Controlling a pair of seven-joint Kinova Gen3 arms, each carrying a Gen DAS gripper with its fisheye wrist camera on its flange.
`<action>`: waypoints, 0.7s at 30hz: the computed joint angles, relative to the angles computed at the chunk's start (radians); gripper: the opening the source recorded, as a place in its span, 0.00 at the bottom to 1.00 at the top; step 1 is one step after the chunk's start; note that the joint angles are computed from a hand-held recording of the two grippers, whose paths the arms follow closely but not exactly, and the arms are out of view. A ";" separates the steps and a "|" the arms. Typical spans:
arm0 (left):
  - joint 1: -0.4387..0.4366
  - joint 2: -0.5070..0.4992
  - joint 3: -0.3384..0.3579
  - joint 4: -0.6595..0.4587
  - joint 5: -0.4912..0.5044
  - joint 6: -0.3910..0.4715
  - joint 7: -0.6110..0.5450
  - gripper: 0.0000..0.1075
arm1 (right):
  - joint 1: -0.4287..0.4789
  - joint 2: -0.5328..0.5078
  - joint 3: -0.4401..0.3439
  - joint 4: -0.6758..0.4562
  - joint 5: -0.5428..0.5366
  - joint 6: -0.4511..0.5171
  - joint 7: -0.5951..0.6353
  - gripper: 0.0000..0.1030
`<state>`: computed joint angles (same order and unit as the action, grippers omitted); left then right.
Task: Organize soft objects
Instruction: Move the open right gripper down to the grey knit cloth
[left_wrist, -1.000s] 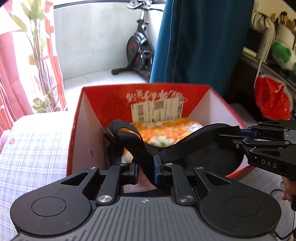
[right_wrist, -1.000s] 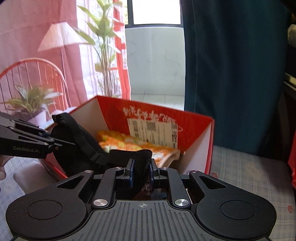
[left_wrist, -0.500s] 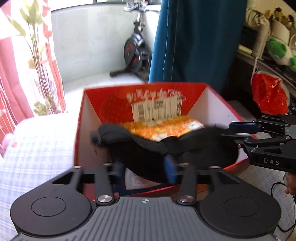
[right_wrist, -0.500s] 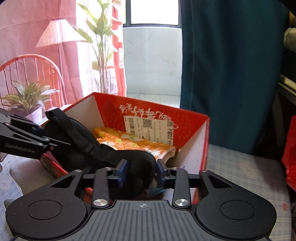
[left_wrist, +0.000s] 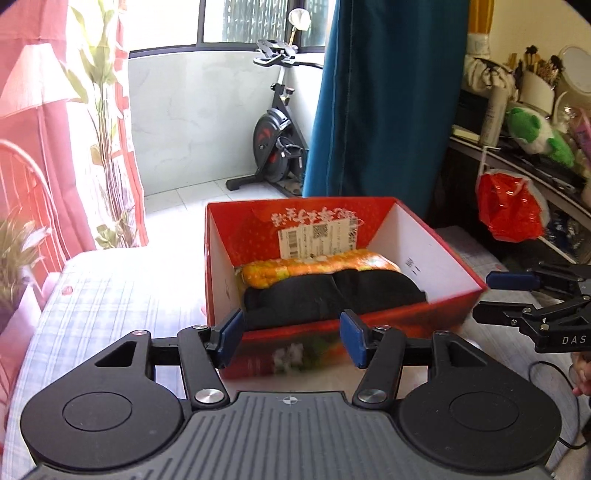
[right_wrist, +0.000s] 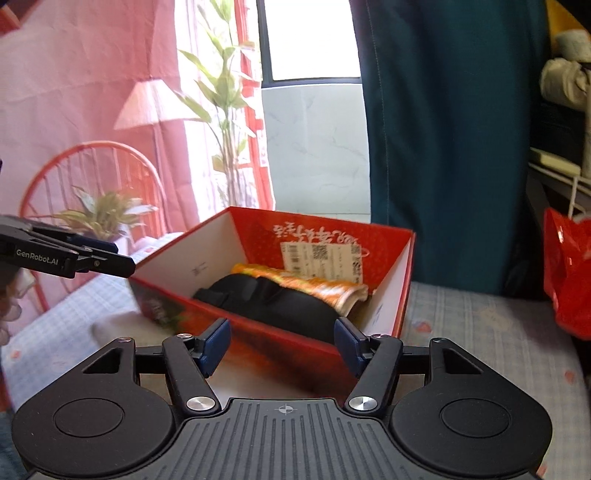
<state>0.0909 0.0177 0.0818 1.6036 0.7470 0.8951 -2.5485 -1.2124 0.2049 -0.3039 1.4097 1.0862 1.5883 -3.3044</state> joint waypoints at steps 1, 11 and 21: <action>-0.011 -0.012 -0.010 0.019 0.022 0.012 -0.030 0.56 | -0.014 0.001 -0.007 0.009 0.003 0.006 -0.021 0.57; -0.079 -0.075 -0.096 0.198 0.067 0.072 -0.188 0.58 | -0.083 0.057 -0.087 0.077 -0.084 0.006 -0.253 0.57; -0.081 -0.073 -0.075 0.336 -0.025 -0.037 -0.131 0.58 | -0.085 0.115 -0.125 0.058 -0.159 -0.065 -0.228 0.63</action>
